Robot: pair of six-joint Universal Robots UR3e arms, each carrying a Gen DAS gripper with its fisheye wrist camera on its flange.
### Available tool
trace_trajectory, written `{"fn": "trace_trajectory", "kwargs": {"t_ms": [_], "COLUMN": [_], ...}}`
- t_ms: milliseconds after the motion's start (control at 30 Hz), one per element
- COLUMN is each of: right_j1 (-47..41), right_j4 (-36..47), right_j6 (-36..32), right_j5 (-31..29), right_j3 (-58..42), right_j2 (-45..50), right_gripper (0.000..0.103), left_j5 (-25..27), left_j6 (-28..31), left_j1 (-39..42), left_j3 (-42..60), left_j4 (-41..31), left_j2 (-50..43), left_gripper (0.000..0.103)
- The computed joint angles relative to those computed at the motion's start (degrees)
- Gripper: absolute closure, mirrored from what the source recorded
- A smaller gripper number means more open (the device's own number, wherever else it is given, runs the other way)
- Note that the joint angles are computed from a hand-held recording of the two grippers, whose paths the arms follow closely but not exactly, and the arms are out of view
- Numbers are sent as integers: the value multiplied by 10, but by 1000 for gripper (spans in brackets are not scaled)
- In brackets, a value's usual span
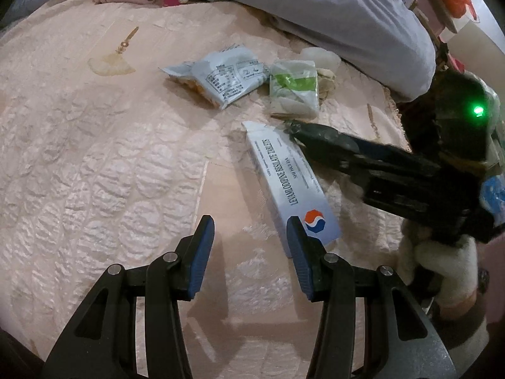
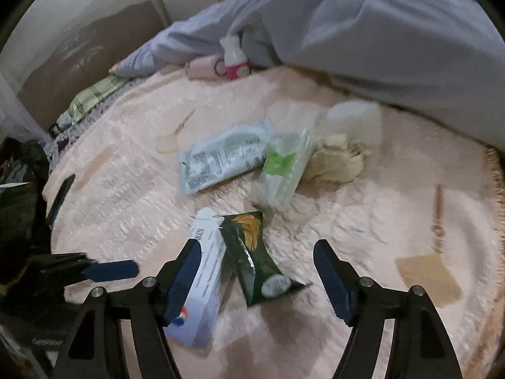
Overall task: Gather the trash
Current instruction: 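Grasp the green snack wrapper with the right gripper while the left grasps the medicine box, then carry the green wrapper and medicine box over the bucket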
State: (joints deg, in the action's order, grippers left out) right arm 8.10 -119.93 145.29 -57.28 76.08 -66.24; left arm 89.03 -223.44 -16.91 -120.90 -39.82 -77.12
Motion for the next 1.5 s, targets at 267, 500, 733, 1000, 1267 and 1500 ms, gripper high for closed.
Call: {"fn": "trace_trajectory", "kwargs": {"t_ms": [267, 500, 733, 1000, 1267, 1500], "right_j1": [-49, -154, -270, -368, -497, -620], "right_j4": [-99, -67, 41, 143, 293, 394], "right_j6": [20, -25, -113, -205, -325, -428], "right_j5": [33, 42, 87, 112, 121, 115], "right_j3": [151, 273, 346, 395, 392, 362], "right_j2": [-78, -228, -340, -458, -536, -546], "right_gripper": [81, 81, 81, 81, 81, 81], "left_j5": [-6, 42, 75, 83, 87, 76], "left_j6": [-19, -29, -17, -18, -19, -13], "left_j1": [-9, -46, -65, -137, -206, -247], "left_j3": [34, 155, 191, 242, 385, 533], "left_j4": [54, 40, 23, 14, -22, -67], "left_j2": [-60, -201, -231, -230, -316, -406], "left_gripper": [48, 46, 57, 58, 58, 58]}}
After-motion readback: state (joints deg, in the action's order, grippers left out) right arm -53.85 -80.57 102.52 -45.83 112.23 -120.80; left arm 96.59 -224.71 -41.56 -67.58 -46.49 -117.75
